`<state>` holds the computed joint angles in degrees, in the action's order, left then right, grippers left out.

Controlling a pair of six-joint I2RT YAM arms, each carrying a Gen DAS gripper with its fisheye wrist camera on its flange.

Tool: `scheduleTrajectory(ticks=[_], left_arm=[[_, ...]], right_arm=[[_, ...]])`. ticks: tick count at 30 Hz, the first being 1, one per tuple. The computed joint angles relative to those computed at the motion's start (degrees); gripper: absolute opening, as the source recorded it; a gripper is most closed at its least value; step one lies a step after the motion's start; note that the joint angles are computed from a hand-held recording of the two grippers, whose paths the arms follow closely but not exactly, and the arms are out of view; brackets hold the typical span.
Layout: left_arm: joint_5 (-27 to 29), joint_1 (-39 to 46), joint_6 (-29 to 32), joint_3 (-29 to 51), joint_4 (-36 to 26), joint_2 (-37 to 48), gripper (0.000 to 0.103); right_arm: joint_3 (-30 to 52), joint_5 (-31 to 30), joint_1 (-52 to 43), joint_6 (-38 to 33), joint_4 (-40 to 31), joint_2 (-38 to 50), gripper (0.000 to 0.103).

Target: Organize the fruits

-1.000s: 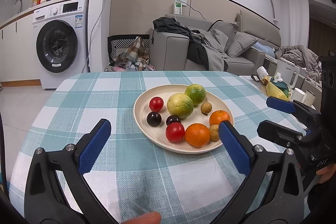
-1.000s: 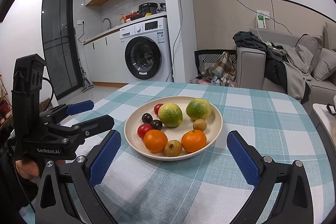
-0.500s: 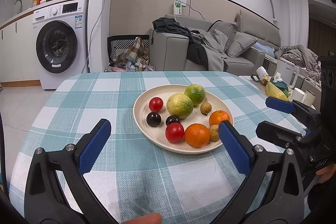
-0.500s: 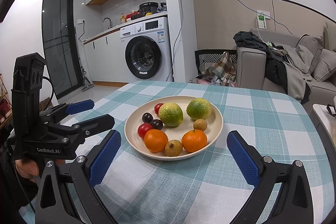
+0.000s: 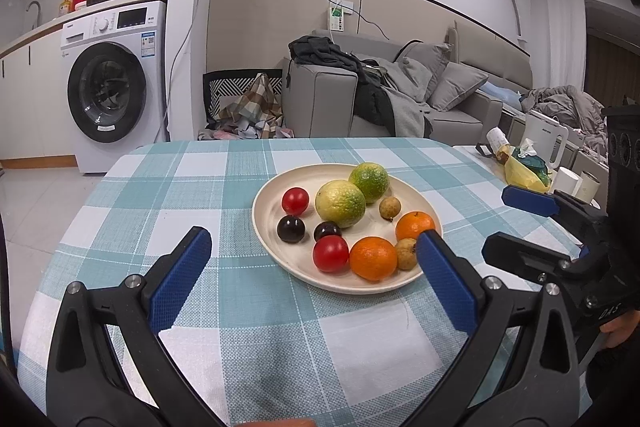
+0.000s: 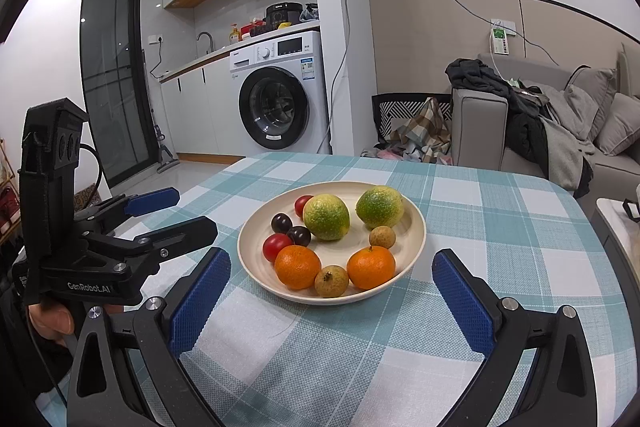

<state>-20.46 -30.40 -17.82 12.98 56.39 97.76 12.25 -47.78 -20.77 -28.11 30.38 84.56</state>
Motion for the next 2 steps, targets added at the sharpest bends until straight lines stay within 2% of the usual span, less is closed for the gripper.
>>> scheduleTrajectory(ticks=[2], left_arm=[[-0.22,-0.12,-0.08,-0.02,-0.05,-0.21,0.102]], right_arm=[[-0.13,-0.07,-0.05,-0.04,0.12,0.03,0.103]])
